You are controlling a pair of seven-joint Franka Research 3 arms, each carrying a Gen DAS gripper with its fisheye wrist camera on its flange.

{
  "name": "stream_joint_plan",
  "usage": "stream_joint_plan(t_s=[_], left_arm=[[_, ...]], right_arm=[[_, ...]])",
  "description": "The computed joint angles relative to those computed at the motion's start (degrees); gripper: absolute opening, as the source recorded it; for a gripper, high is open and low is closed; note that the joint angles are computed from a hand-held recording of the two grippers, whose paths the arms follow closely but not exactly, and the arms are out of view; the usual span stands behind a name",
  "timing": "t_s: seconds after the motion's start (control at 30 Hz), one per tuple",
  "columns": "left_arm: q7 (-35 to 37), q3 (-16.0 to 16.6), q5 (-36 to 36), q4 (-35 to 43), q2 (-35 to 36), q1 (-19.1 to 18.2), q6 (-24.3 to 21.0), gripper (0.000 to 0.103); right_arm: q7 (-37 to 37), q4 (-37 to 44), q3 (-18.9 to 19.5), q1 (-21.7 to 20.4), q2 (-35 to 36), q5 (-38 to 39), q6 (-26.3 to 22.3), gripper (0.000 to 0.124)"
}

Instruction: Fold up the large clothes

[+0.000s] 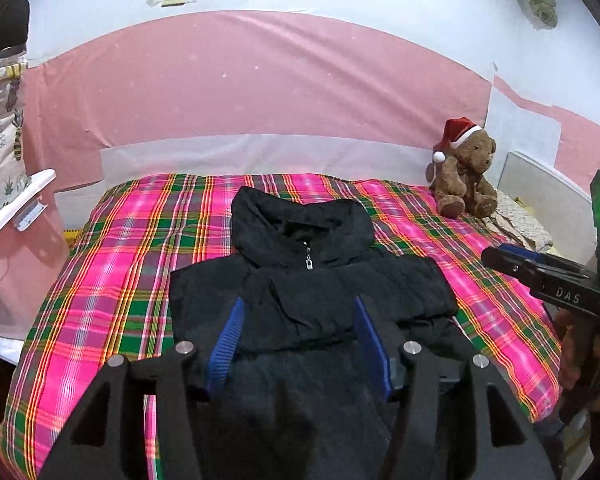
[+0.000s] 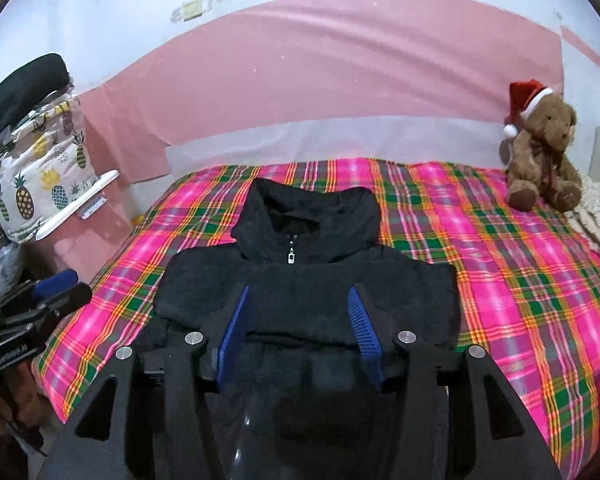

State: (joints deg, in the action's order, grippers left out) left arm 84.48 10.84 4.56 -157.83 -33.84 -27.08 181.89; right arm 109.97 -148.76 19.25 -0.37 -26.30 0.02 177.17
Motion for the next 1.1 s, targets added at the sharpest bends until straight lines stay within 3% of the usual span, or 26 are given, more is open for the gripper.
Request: stream_joint_plan(t_s=[0.2,0.27,0.4,0.43,0.5,0.57,0.7,0.83,1.1], left_arm=[[3.7,6.5,-3.1,9.6,10.8,-6.9,-0.3,0.061],[6.8,11.7,-6.6,13.8,14.8,-12.5,-0.9,0.061],[16.4,25.4,-18.0,23.3,23.3,-27.2,-3.0,0.065],[19.7,28.8,-22.7,25.9,25.9,-30.6,-3.6,0.065],[33.5,33.9,-40.2,33.1,33.1,-35.9,-7.2,0.065],[40.0,32.9,-50.5,40.2,40.9,-33.1,-11.8,0.067],[39.3,27.9,-55.1,53.6,54.6,-23.5,-19.1,0.067],[34.7,23.3,-55.0,66.9,65.9,-15.2,-24.0,0.067],[21.0,19.5,-45.9,91.7,84.7,-4.1,-33.7,0.066]], right_arm=[[-6.2,7.6,-8.5,4.9,10.1,2.5,-1.6,0.056],[-8.8,11.0,-11.5,6.7,13.6,4.1,-2.7,0.056],[-17.2,19.8,-17.2,10.6,21.8,11.4,-6.0,0.056],[-19.2,22.3,-17.9,10.8,24.1,13.4,-6.9,0.056],[-21.3,27.4,-18.4,10.4,28.7,15.7,-8.7,0.056],[-23.9,33.4,-18.4,9.4,34.0,18.7,-11.2,0.056],[-24.4,44.8,-19.0,8.2,43.7,19.1,-15.9,0.056],[-22.8,56.0,-20.0,7.8,53.0,17.6,-19.7,0.056],[-18.5,78.0,-22.1,8.0,69.5,12.6,-30.4,0.056]])
